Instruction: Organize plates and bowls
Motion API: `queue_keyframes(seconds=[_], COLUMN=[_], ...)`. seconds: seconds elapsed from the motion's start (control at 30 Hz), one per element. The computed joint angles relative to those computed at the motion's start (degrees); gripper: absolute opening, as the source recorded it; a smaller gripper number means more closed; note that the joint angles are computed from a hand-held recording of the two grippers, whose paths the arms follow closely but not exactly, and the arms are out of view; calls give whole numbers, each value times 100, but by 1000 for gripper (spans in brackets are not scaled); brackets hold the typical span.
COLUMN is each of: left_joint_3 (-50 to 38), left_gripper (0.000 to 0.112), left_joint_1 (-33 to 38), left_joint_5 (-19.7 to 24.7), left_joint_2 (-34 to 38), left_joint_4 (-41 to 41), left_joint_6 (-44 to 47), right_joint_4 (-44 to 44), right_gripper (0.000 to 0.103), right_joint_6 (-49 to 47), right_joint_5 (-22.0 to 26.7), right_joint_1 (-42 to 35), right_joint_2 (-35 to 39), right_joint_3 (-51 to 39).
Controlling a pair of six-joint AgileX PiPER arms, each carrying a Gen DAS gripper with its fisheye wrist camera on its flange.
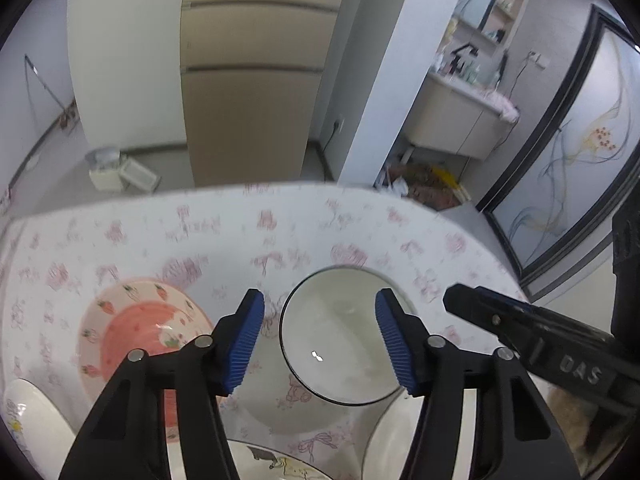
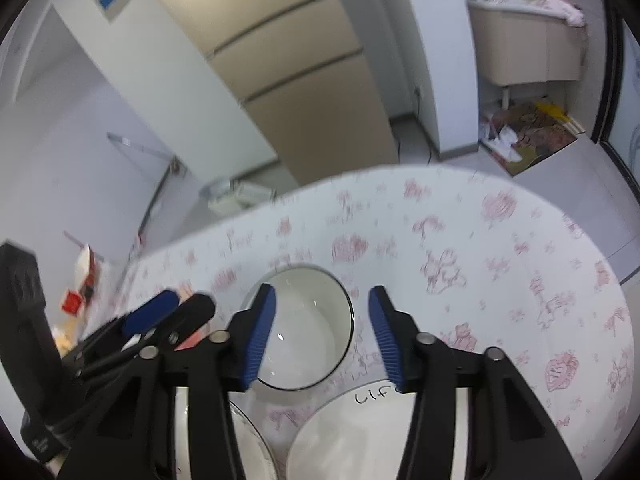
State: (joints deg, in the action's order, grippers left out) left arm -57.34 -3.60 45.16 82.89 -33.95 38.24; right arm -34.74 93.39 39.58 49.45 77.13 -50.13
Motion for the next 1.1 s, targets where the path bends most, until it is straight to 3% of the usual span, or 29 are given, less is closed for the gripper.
queue_keyframes(seconds=[0.1,0.27,0.4,0.5,0.63,0.83,1.1], left_joint_3=[-78,-152,-193,-239,-196,79,15], left_gripper=[48,41,31,26,18,17,17], left_joint_1=[-119,-57,-7,-76,-273,-637,-565], left_joint_5=[-155,-150,-162,-144,-385,-983,-951], left_joint_2=[424,796,844,979,1168,1049,1097], left_joint_4=[228,261,279,396,648,1244,1145], left_joint_6=[-247,-168,-125,-179,-362,-797,-642], right_joint_4=[637,1693,2442,3208,3327,3647,4175], right_gripper=[38,34,25,24,23,23,19], right_joint_6=[-487,-1448,-2105,-2876,-2984,-3344,-3891], right_joint_5=[-820,-1598,-1863,-2122,-2010,-1865,-1869], right_joint_1=[-503,-1047,-1295,-1431,-1429,-1414,-1457], right_joint_2=[143,446,574,559,726,1093,1574], right_joint_3=[311,615,744,863,742,519,321])
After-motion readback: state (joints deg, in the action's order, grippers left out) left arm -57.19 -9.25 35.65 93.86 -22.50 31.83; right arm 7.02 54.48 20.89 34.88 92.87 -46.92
